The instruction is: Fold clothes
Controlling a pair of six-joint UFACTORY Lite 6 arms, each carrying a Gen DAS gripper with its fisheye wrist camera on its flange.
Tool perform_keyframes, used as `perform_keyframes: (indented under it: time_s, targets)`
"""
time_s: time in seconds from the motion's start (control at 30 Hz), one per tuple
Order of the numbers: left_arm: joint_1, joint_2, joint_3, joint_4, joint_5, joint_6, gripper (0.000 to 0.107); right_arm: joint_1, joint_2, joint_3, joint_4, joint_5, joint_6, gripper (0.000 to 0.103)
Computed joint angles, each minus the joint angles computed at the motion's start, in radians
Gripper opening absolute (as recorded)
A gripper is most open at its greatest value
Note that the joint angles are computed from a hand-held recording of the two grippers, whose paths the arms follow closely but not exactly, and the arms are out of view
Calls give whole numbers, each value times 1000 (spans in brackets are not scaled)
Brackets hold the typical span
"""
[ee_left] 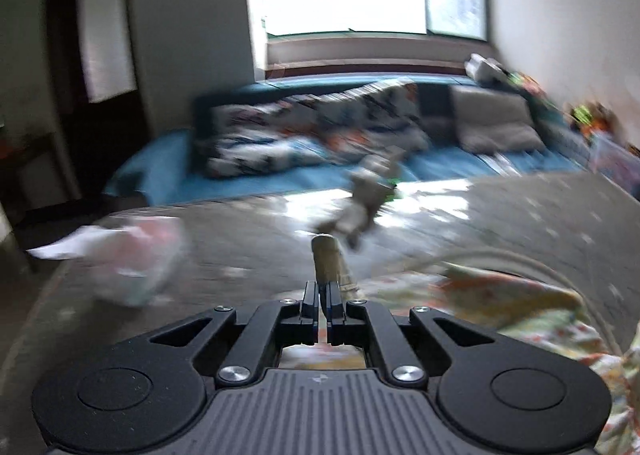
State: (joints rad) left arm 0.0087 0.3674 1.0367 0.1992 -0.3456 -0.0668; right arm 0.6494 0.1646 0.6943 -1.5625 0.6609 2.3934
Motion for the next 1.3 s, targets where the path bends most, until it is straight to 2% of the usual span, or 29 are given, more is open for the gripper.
perform_keyframes:
  time_s: [0.17,0.3,0.47,0.6,0.83,1.0,1.07,1.1,1.13,1.17,1.3]
  targets:
    - [213,-146,-120,200,-25,-159,3,4,7,7,13,7,-7,58]
    - [386,-203,-193,367,-64,-254,3,9,13,13,24,14,-12,58]
    - [536,-172,-229,418,-88,-208,4,13,21,24,44,21,-28,59]
    - [587,-71,-219,317,-58,-74,4,16,27,32,59,24,-45,59]
    - [619,4,-218,111,-28,157,4,14,24,39,94,24,-91,63]
    - [639,-35,-209,312,-20,-47,7,18,21,70,154,17,-192,63]
    - [620,-60,-220,428,-30,-162,12,16,11,79,158,-8,-216,63]
    - [602,-71,-226,471,-31,-204,18,19,10,89,159,-12,-227,63]
    - [576,-76,-232,473,-28,-209,26,22,10,99,159,-17,-238,63]
    - [547,-74,-234,451,-24,-192,29,20,12,112,153,-32,-251,63]
    - [445,-47,-225,381,-15,-151,33,5,32,177,131,-104,-306,61]
